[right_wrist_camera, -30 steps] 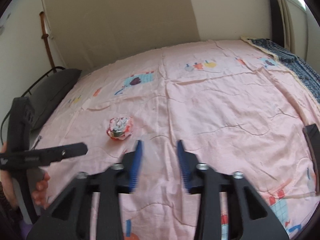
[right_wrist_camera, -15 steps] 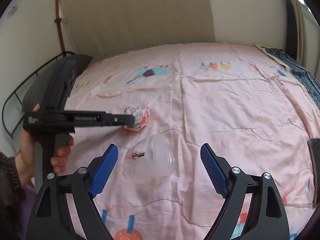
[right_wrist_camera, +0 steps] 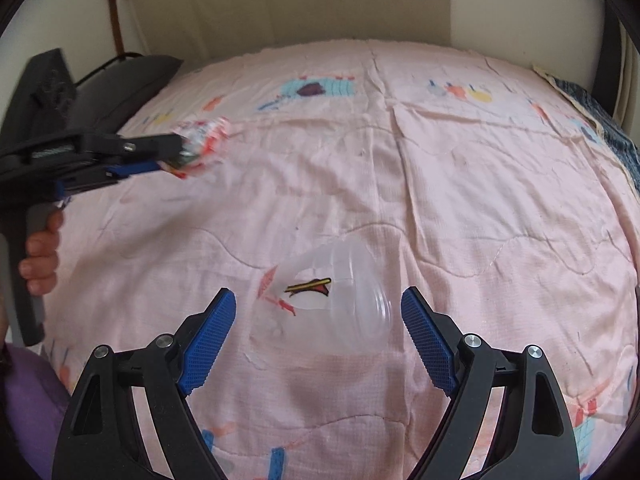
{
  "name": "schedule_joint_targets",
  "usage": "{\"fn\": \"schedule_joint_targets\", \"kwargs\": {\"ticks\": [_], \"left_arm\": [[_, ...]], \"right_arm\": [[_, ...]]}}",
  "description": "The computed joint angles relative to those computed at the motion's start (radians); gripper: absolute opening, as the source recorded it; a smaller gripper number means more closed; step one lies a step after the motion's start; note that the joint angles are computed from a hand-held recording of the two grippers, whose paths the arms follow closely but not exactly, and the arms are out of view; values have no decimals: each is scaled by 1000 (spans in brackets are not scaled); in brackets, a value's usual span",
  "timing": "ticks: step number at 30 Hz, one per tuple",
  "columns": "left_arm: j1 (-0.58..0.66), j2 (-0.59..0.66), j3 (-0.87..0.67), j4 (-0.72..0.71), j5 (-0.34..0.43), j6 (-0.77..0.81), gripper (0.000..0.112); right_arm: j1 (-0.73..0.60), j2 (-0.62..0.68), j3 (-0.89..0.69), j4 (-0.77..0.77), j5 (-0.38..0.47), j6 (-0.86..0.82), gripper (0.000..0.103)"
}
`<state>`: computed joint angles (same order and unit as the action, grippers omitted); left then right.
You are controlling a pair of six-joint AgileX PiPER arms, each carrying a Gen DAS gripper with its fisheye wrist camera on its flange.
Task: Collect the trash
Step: 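Grasp the red-white wrapper with the left gripper while the right grasps the clear plastic cup, then lift the wrapper and plastic cup and carry them down to the bin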
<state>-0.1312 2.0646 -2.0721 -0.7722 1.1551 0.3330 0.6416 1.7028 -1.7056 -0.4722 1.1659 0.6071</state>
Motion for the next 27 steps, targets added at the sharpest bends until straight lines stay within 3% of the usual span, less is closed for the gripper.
{"fn": "schedule_joint_targets", "kwargs": {"ticks": [1,4,10,14,18,22,27], "left_arm": [[11,-4,5,-5,2,8,35],[35,-11,20,-11,5,19,35],[62,-39,50,-35,-2,34,35],[49,-93,99,0,-12,53,35],[26,-171,195,51,-27,65,35],[-16,-299,346,110,-99,97,35],[-63,-446,520,167,-135,66,35]], "right_arm": [[-6,9,-9,5,12,1,63],[-25,6,-12,30,1,-3,57],[6,-44,41,-60,-35,78,53],[-14,-78,66,-39,-50,106,53],[-33,-125,102,-8,-101,108,53],[-17,-208,172,10,-193,133,53],[55,-264,200,-20,-207,168,53]]}}
